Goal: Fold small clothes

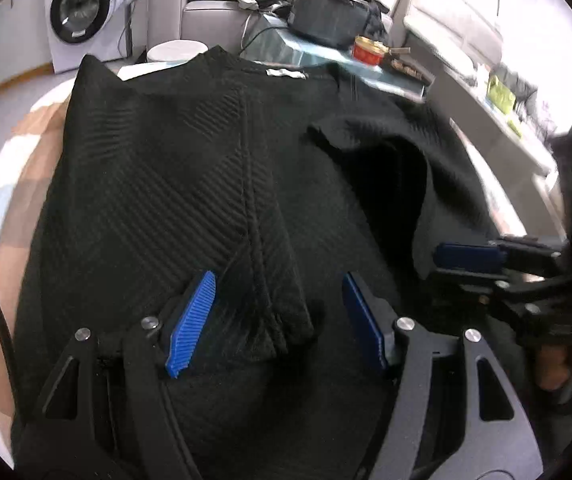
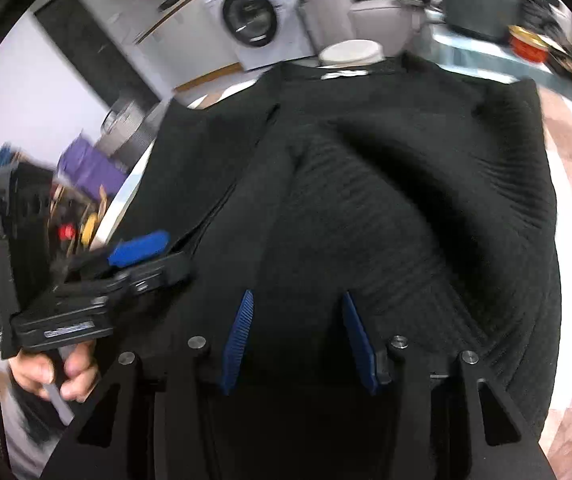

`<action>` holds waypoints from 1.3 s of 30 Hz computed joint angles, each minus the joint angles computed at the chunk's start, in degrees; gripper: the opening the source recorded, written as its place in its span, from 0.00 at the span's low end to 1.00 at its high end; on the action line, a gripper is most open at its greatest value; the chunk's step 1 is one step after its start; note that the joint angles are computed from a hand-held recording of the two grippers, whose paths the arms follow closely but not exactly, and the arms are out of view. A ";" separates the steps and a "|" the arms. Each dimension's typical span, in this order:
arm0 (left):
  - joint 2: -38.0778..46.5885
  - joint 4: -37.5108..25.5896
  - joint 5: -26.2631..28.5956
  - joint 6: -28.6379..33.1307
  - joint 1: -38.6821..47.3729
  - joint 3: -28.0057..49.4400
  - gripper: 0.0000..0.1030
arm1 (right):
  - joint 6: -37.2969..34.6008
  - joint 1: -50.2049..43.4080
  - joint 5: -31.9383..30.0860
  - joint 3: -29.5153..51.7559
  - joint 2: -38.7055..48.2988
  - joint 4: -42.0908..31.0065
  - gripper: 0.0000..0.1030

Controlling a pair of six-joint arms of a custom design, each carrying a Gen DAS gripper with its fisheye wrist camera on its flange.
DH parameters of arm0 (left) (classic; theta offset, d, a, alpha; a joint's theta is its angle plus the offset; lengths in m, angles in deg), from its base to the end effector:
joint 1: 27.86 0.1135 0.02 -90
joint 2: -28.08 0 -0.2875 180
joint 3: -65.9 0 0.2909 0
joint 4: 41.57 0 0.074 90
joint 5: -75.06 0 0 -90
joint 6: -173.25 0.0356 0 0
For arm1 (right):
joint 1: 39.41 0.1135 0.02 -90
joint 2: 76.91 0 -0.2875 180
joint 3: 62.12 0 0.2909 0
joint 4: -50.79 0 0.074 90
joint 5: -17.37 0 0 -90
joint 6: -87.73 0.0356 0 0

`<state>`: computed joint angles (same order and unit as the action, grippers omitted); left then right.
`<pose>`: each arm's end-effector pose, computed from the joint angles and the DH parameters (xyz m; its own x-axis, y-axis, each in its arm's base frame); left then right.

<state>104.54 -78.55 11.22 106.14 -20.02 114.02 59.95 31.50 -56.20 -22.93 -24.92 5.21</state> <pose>0.2527 0.0190 0.1586 -0.8060 0.2414 -0.5405 0.4053 0.8905 -0.2066 0.0695 0.1700 0.1835 -0.8888 0.0265 -0.4575 -0.1535 0.9235 0.3516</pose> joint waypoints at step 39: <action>29.61 1.17 7.95 -31.34 -10.52 29.41 0.06 | 12.64 6.63 8.41 -1.16 -8.28 -13.36 0.47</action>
<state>134.15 -77.38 19.17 74.80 -30.53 143.42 72.59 38.12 -47.79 -24.09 -33.20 -8.15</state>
